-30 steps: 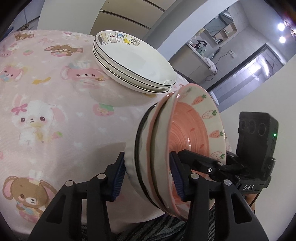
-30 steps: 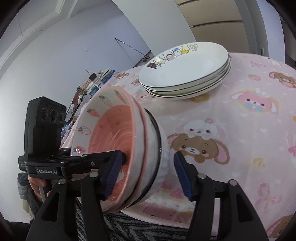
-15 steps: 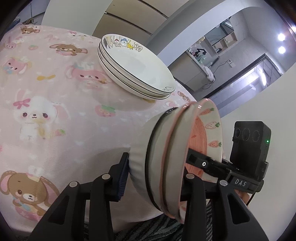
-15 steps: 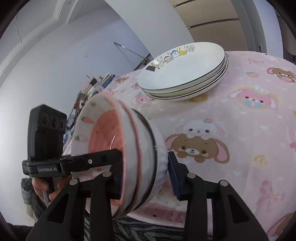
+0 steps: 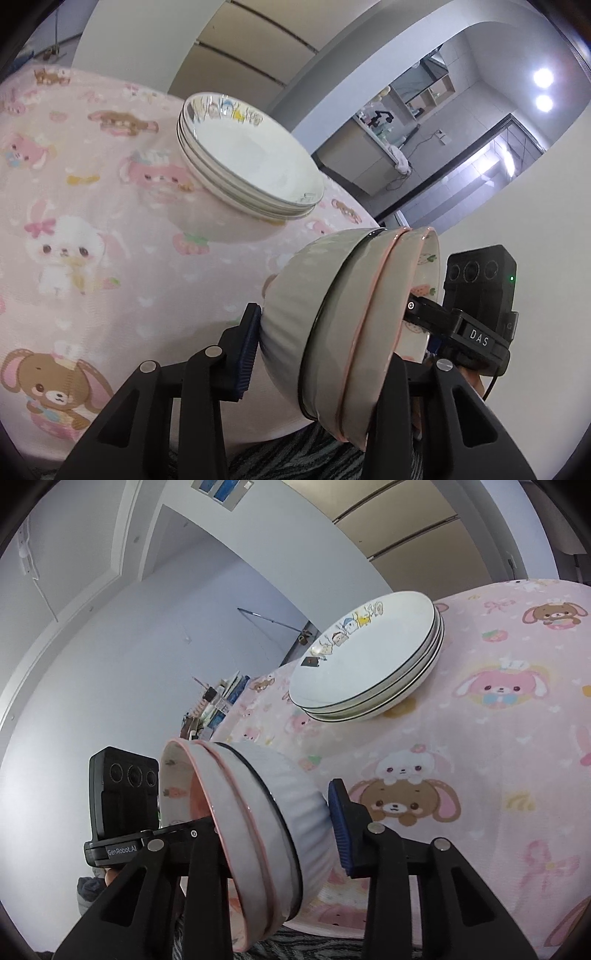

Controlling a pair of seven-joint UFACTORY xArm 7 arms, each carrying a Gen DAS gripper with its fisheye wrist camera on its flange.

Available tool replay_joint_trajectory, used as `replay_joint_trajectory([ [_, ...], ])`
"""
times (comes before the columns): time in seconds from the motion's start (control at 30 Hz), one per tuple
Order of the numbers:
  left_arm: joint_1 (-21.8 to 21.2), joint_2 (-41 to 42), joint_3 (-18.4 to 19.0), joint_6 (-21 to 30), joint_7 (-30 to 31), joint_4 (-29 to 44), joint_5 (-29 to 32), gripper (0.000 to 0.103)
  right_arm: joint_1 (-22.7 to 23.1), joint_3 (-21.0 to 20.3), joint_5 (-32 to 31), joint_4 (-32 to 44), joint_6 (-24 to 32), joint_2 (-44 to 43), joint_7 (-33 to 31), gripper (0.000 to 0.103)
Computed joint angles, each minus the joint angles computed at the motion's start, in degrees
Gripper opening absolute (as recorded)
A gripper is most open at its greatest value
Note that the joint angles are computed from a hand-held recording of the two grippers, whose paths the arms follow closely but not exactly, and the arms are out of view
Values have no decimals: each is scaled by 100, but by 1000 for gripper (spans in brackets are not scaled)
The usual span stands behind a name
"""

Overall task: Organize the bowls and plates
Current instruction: 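Lift the bowl stack with both grippers and carry it toward the white plates, then lower the bowl stack onto the white plate stack and open both grippers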

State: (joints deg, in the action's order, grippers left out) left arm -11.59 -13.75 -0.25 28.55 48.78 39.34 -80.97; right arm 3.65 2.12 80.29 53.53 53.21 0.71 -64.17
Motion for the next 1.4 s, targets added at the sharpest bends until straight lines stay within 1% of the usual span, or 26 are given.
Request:
replay_joint_trajectory([
  [0.07,-3,-57,-5,-79,28,0,-74,39,3,6,83,18,31,-2,26,33],
  [0.2,60,-162,77,16,53,56,-175,39,48,29,133,95,-29,-102,158,34],
  [0.4,133,-215,158,124,-410,420,220,39,103,19,-180,582,-28,-104,646,34],
  [0.5,156,-130,178,109,-688,759,475,39,97,16,-208,925,21,7,849,34],
  [0.6,162,22,195,75,-901,1110,675,39,66,41,-105,1294,30,190,989,34],
  [0.77,268,616,197,142,-1280,1928,1026,39,-31,143,-6,1975,-28,682,1277,34],
  [0.93,528,1473,70,307,-1555,2814,1178,39,-180,338,-96,2681,-199,1331,1669,34],
  [1.03,733,1996,-95,356,-1805,3294,1326,39,-271,489,-184,3066,-359,1741,1949,34],
  [1.13,885,2425,-288,219,-2054,3612,1532,38,-367,650,-278,3406,-471,2167,2249,34],
  [1.27,1117,2777,-540,111,-2125,3754,1609,38,-462,849,-541,3686,-597,2580,2562,34],
  [1.4,1286,3033,-706,57,-2146,3784,1621,37,-530,1003,-768,3744,-737,2787,2688,34],
])
